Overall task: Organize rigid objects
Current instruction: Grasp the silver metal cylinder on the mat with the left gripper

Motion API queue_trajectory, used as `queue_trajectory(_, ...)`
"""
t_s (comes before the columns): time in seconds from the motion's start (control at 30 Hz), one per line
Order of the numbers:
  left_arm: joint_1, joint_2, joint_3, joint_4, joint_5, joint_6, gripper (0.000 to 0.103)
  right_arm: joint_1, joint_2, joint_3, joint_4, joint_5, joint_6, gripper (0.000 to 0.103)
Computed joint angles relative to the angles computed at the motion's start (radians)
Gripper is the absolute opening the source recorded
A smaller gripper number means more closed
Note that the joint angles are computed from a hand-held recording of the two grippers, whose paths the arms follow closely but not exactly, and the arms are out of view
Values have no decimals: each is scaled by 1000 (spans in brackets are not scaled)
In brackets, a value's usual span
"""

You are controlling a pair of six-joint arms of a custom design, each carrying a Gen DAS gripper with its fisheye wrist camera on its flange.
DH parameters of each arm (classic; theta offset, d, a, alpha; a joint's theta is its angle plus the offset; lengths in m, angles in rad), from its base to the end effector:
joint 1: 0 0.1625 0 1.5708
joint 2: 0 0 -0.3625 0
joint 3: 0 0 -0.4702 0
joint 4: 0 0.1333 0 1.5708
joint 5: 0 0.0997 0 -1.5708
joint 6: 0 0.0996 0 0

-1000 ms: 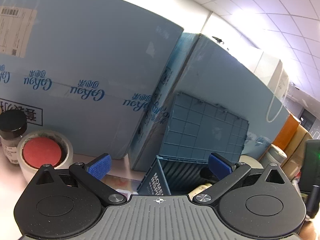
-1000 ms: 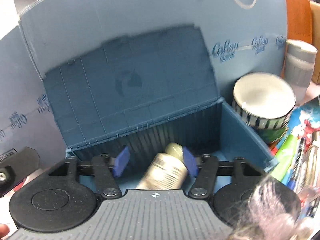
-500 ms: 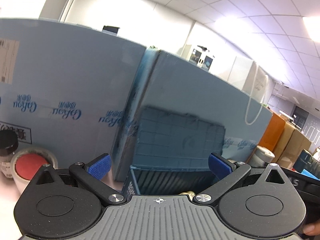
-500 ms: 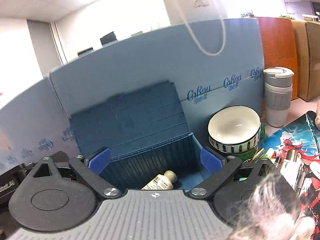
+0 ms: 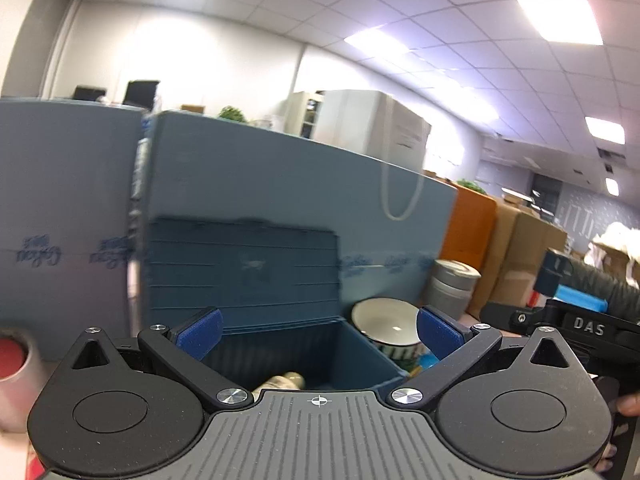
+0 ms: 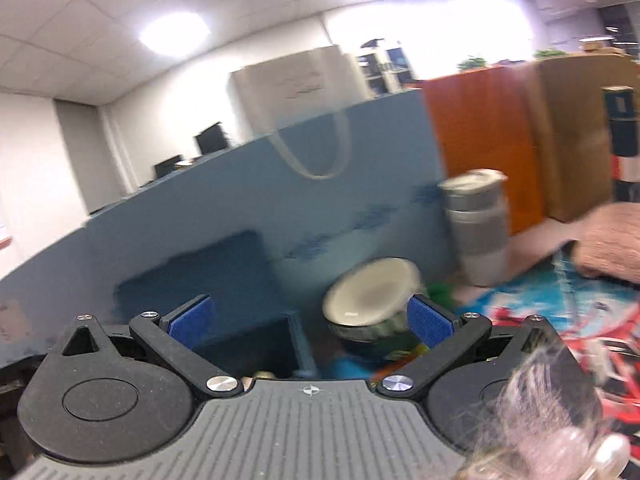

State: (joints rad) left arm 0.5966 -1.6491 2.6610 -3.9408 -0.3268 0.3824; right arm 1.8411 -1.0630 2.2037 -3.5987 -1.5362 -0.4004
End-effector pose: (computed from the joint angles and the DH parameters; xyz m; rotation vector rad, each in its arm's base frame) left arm -0.0982 -0.3418 0.2159 0.2993 1.9313 -1.6595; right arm 0.2686 -0.4573 0.0663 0.9483 -2.6507 1.3380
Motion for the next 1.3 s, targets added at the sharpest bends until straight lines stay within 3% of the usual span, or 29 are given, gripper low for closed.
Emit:
queue_trajectory(0.1,-9,84,-16,-54,-47,52,103,-41,-24,11,1,-53,21,103)
queue_trajectory(0.2,12,135,-32,6,-135,15,103,-107,-51,23,16,-49,61,103)
queue_trajectory(0.37,59,269,-108,148,-254,23,102,-232,-77,46,-5,49,137,103)
queue_trajectory(0.53,164,344,-210,412,-415,22,95,-321,-47,52,-82,137,190,103)
queue_trajectory(0.6,190,386,-258,496,-412,1,85,-357,-7,58,-206,180,213,103)
queue_trajectory(0.67,222,415,-313,611,-406,-46,63,-383,21,53,-267,220,217,103)
queue_trajectory(0.8,278,477,-406,714,-399,-104,59,-423,19,53,-243,280,261,103)
queue_trajectory(0.87,296,497,-443,765,-380,-140,50,-432,12,54,-227,286,280,103)
queue_trajectory(0.97,320,530,-492,810,-379,-153,44,-443,6,60,-223,301,299,103)
queue_trajectory(1.23,345,588,-580,875,-403,-178,36,-449,-2,67,-199,308,308,103)
queue_trajectory(1.3,344,599,-580,844,-401,-164,36,-449,-4,67,-192,307,309,103)
